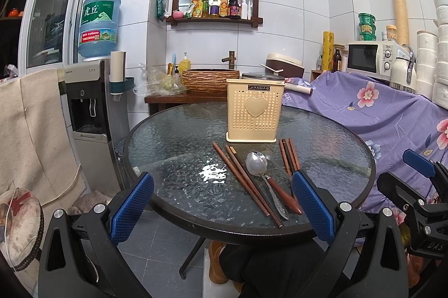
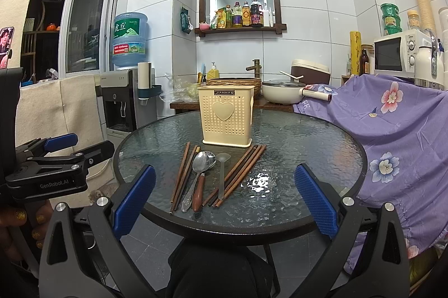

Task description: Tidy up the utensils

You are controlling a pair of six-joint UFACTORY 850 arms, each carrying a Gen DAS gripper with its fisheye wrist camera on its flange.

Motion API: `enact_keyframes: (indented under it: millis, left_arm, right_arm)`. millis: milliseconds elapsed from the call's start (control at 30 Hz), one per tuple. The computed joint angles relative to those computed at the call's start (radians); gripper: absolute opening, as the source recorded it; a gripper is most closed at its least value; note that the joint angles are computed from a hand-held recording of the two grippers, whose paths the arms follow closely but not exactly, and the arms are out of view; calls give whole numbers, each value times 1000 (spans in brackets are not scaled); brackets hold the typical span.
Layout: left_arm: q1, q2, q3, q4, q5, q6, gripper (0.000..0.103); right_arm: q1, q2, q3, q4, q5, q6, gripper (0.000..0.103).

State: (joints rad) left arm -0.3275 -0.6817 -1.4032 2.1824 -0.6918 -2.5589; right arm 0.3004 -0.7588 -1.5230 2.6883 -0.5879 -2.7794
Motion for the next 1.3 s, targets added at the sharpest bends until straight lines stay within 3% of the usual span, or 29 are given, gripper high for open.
enact_keyframes:
  millis: [833,1067,1300]
  left_arm:
    - [4,-1,-2,-8,7,5,97]
    - [43,-10,-14,8,113,-62,97]
    - [67,-61,-86,-111,180,74,97]
  right_arm:
    - [5,-8,1,11,1,-10,98]
    - [10,-50,-60,46,84,-23,98]
    - [2,-117,-179,-50,234,81,98]
